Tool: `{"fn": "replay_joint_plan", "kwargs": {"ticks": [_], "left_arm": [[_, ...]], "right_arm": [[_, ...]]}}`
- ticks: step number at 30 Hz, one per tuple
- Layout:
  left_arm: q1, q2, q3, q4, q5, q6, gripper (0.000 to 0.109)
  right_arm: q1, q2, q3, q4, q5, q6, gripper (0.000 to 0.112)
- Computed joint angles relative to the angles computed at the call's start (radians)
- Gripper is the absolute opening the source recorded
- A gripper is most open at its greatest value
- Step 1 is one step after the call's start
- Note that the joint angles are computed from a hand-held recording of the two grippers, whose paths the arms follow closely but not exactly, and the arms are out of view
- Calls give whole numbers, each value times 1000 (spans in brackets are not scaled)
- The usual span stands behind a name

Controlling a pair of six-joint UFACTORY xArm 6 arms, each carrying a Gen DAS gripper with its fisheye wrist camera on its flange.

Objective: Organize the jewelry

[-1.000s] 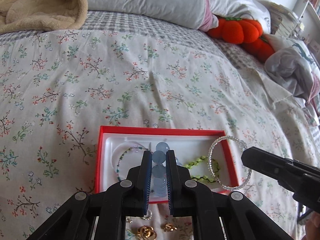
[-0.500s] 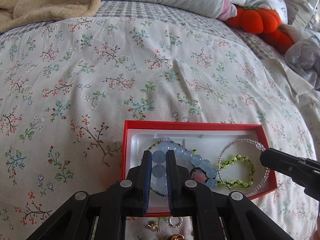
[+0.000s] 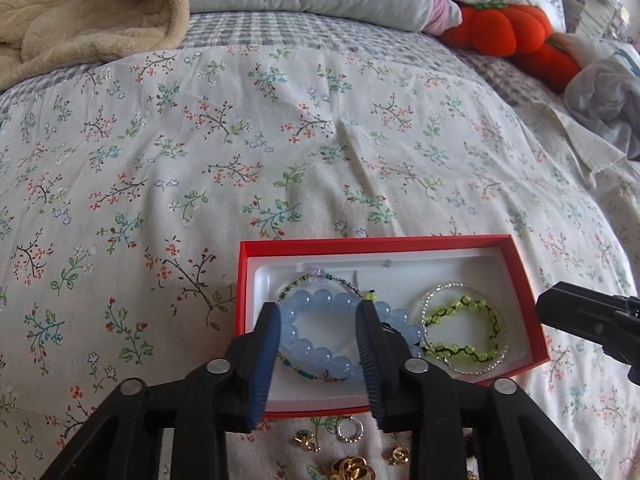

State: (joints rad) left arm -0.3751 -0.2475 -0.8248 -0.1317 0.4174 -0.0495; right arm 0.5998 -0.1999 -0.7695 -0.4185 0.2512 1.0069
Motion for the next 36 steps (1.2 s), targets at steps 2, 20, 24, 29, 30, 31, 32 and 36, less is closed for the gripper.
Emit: {"fn": "replay_joint_plan", "kwargs": {"ticks": [2, 20, 24, 29, 30, 31, 32, 36], "left_arm": [[-7, -29, 21, 24, -3, -7, 50], [-14, -256, 294, 137, -5, -88, 90], [-23, -272, 351, 136, -52, -69, 90], [-43, -252, 391, 109, -123, -17, 90], [-50, -244, 394, 88, -135, 4, 90], [-57, -238, 398, 54, -142, 42, 90], [-66, -231, 398, 25, -145, 78, 90], [-80, -198, 374, -7, -125, 121, 84]], "right_arm": [[8, -19, 8, -20, 15, 18, 28], [115, -95, 93, -267, 255, 236, 63], [128, -92, 123, -235, 256, 182, 66], [129, -94, 161, -185, 248, 130, 66], [126, -93, 167, -176, 246, 125, 67], [123, -91, 172, -169, 246, 122, 67], [120, -86, 177, -157, 244, 113, 67], [125, -76, 185, -201, 236, 123, 71]]}}
